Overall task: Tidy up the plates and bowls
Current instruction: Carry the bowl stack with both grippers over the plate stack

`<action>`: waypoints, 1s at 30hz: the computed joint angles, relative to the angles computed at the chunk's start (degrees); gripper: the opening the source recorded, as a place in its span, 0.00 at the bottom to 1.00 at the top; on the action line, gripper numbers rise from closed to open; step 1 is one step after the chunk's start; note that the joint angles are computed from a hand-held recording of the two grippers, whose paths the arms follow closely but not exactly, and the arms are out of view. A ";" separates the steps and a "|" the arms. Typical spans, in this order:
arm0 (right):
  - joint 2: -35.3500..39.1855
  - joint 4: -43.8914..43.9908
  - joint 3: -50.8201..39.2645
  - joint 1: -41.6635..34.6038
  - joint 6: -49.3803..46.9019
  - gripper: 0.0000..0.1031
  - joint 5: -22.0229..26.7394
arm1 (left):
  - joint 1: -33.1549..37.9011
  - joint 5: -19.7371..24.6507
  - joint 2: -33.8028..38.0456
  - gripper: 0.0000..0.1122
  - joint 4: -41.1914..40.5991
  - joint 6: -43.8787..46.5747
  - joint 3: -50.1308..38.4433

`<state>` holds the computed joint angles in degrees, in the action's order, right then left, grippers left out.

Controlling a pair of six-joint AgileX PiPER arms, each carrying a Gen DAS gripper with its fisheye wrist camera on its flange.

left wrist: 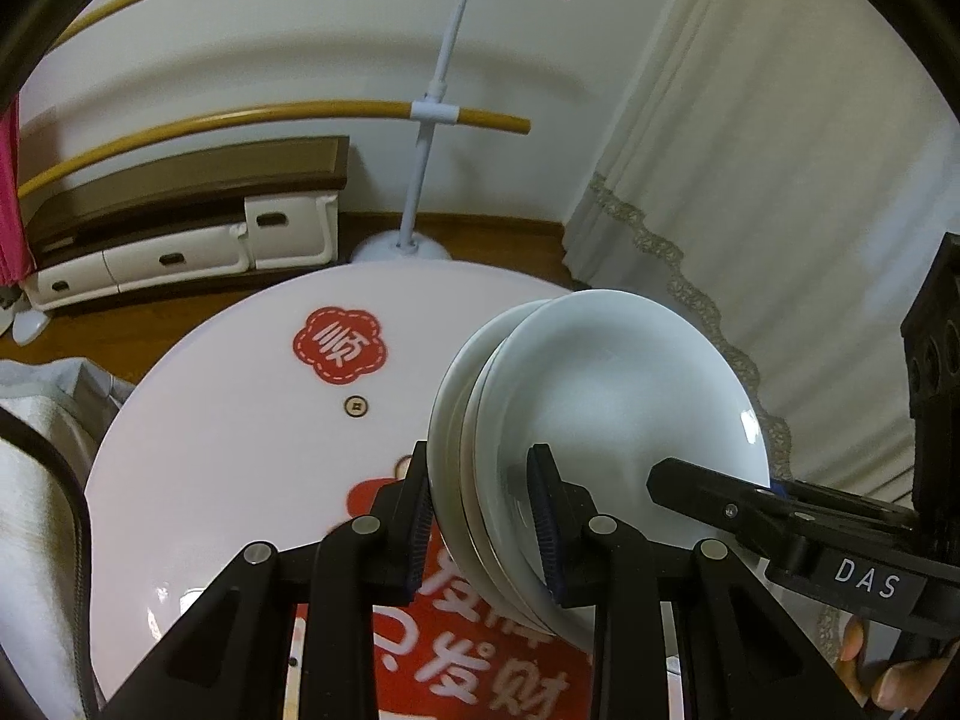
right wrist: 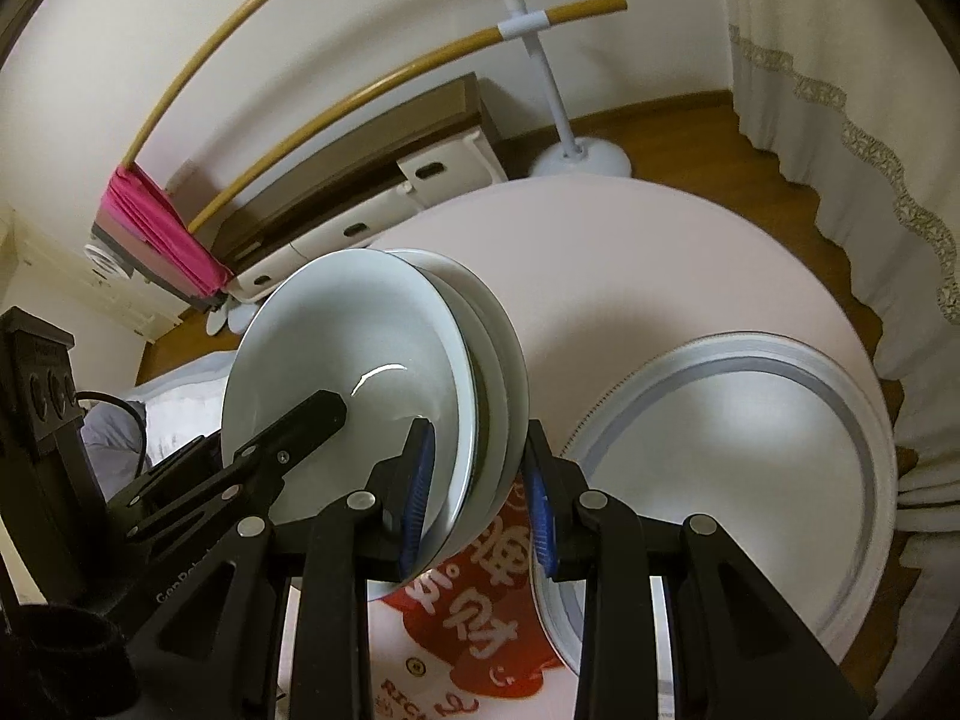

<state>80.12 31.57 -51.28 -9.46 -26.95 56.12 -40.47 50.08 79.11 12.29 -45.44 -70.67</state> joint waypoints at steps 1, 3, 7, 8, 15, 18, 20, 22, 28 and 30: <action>-0.51 0.10 -0.16 -1.03 -0.61 0.28 0.73 | -1.05 0.57 -0.01 0.23 0.83 -0.96 -0.53; -2.45 0.16 0.18 -3.03 -1.61 0.28 2.24 | -3.62 1.60 -0.15 0.23 2.75 -3.29 -1.30; -4.92 0.56 0.34 -8.51 -4.74 0.28 5.37 | -8.33 3.32 0.84 0.23 5.52 -6.85 -3.51; -5.48 0.59 0.40 -10.04 -5.57 0.28 6.19 | -9.62 3.64 1.30 0.23 6.13 -7.81 -4.10; -6.72 0.04 0.42 -21.34 -12.42 0.28 10.71 | -15.99 4.63 6.58 0.23 7.47 -11.38 -9.11; -5.86 -0.55 0.26 -26.27 -15.71 0.28 11.87 | -18.03 5.04 9.41 0.23 7.68 -12.43 -11.55; -5.27 -0.85 0.31 -28.51 -17.16 0.28 12.11 | -19.03 5.13 11.41 0.23 7.66 -12.87 -13.10; -4.21 -1.27 0.27 -30.86 -18.75 0.28 12.08 | -19.53 4.88 13.22 0.23 6.93 -12.66 -14.30; -1.51 -2.51 -0.02 -34.58 -21.20 0.28 11.53 | -20.93 5.06 17.85 0.23 5.41 -12.89 -18.27; -0.76 -2.76 -0.28 -34.70 -21.28 0.28 11.18 | -21.27 5.11 18.82 0.23 5.31 -13.13 -19.11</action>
<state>79.35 28.81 -51.56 -44.16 -48.24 67.30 -61.73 55.18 97.93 17.60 -58.56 -89.78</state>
